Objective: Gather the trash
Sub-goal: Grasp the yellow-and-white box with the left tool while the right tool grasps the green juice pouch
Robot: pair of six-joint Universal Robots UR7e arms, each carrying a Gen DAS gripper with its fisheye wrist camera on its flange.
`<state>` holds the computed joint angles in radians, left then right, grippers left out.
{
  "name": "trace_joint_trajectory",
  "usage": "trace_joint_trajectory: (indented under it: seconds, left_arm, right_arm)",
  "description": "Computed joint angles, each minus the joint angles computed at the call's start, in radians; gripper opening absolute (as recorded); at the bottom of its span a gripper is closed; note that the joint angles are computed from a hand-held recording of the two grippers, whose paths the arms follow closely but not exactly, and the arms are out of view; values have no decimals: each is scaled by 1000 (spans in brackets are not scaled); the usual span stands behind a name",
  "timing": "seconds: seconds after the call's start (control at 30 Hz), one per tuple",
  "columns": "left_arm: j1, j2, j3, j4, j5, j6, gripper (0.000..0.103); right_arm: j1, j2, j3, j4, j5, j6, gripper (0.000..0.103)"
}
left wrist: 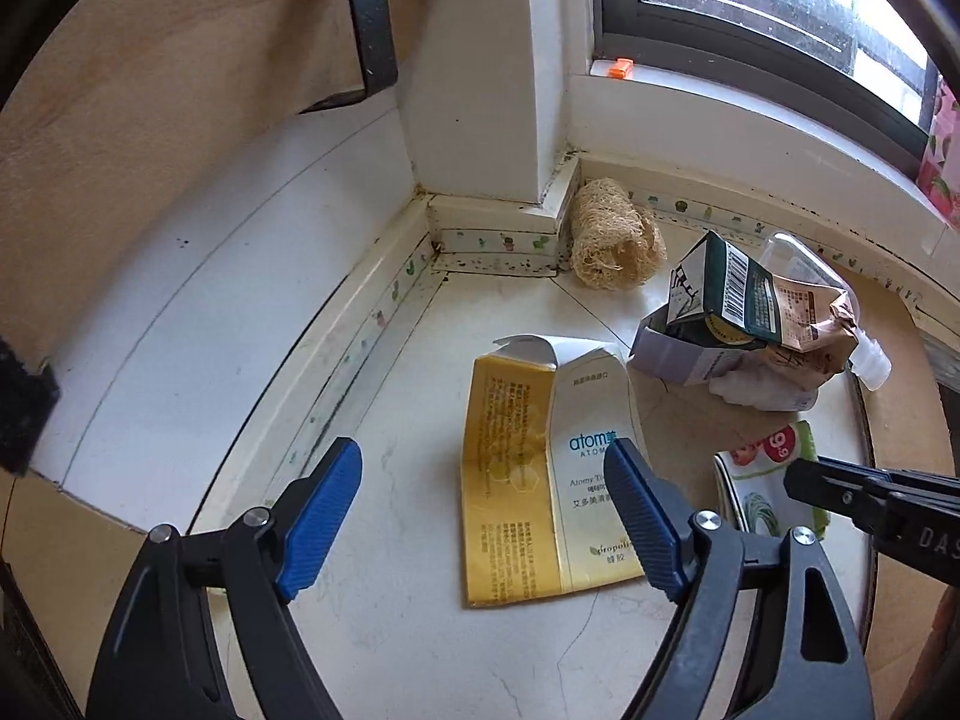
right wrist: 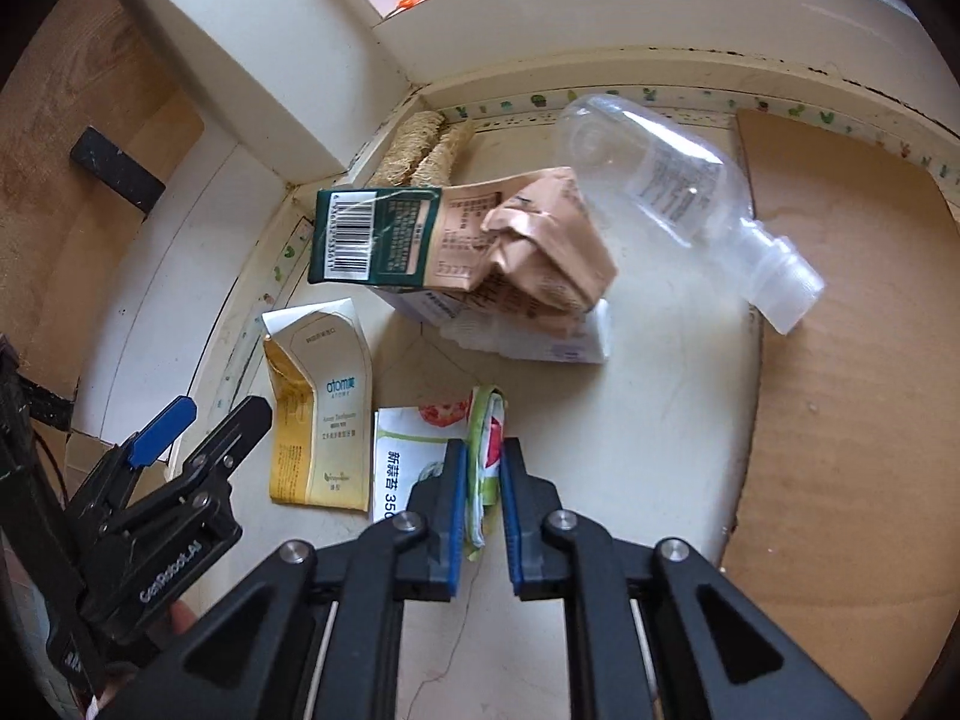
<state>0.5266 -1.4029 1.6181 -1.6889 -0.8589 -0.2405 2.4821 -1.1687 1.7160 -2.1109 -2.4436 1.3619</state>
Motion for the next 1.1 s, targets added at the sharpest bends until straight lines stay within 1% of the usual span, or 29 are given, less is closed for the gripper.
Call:
trace_joint_trajectory:
  seconds: [0.13,0.23,0.33,0.43,0.63,0.67,0.7,0.73,0.8,0.87,0.9,0.97,1.03,1.07,1.1]
  left_arm:
    - [28,30,4,-43,-10,32,82]
    - [50,54,-4,-62,-21,51,82]
    - [63,69,-9,-76,-37,73,82]
    - [82,89,-24,-74,-76,97,82]
    - [117,102,-39,-98,-169,121,82]
    - [118,101,-37,-105,-173,121,81]
    - [121,102,-34,-120,-175,128,71]
    - [120,100,-32,-129,-182,133,64]
    - [119,98,-35,-127,-197,132,44]
    - [120,93,-38,-126,-224,121,32]
    - [115,86,-35,-126,-226,113,29]
    - [105,72,-27,-132,-222,100,25]
    - [91,58,-26,-112,-223,83,22]
    - [86,51,-27,-108,-231,79,19]
    - [73,39,-28,-92,-229,69,18]
  right_arm:
    - [17,-31,28,-1,-11,27,11]
    - [25,-39,32,22,-30,38,11]
    - [32,-35,19,63,-56,66,11]
    - [34,-40,23,63,-72,90,11]
    - [34,-42,33,39,-69,95,11]
    - [37,-43,35,39,-67,99,11]
    - [39,-43,36,38,-64,102,11]
    - [38,-42,36,32,-63,100,11]
    - [39,-42,39,28,-62,104,11]
    - [37,-41,38,24,-62,103,11]
    - [34,-38,37,17,-62,96,11]
    - [37,-34,32,21,-63,97,11]
    - [44,-31,27,26,-67,102,11]
    - [50,-28,22,34,-70,108,11]
    - [53,-25,16,40,-74,112,11]
